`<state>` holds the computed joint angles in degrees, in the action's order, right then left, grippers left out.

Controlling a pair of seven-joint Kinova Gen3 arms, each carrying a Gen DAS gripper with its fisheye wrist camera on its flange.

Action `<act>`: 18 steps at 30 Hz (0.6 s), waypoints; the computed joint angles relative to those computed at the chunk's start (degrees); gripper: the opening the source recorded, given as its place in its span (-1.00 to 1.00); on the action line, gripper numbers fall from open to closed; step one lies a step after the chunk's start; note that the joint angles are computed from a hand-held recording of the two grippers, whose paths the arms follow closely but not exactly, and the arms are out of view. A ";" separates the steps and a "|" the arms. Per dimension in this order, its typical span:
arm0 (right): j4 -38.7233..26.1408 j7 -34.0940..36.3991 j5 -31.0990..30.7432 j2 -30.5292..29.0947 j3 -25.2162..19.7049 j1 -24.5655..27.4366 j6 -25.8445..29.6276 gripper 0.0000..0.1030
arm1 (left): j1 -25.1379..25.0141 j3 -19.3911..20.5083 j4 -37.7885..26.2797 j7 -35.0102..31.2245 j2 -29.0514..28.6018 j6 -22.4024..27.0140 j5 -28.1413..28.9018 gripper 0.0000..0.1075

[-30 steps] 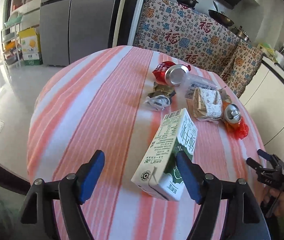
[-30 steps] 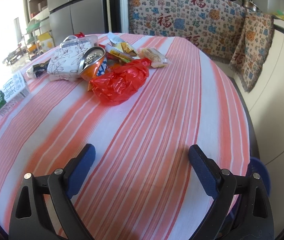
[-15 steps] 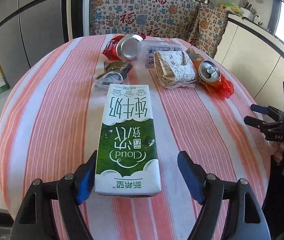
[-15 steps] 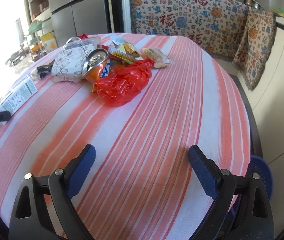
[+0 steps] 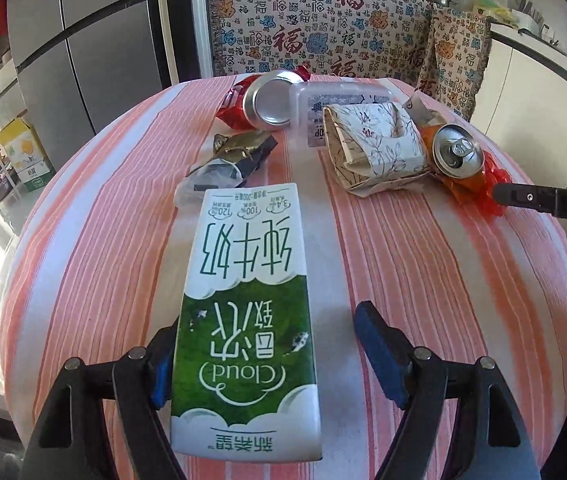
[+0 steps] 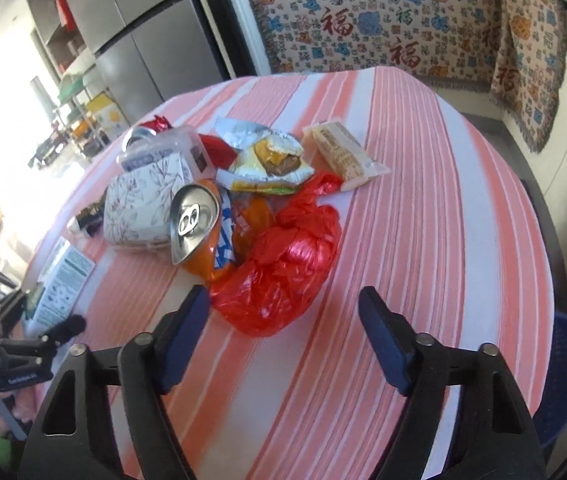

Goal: Collect trash
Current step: 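Grasp the green-and-white milk carton with the left tool while the right tool grasps the red plastic bag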

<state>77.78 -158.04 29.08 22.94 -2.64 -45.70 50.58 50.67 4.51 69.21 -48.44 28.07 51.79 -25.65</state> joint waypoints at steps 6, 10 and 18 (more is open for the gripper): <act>4.05 -4.49 3.71 -3.85 0.39 -1.49 5.64 0.07 | 0.77 -0.29 -0.69 0.95 0.66 0.17 -0.42 0.46; 4.86 -3.67 4.15 -5.09 -1.67 0.22 6.09 0.41 | 0.92 -0.38 -0.71 1.03 0.70 0.28 -0.54 0.47; -3.17 6.84 1.74 -0.56 -1.93 2.94 9.82 0.50 | -0.90 0.82 0.05 -0.66 -0.36 -0.24 1.66 0.47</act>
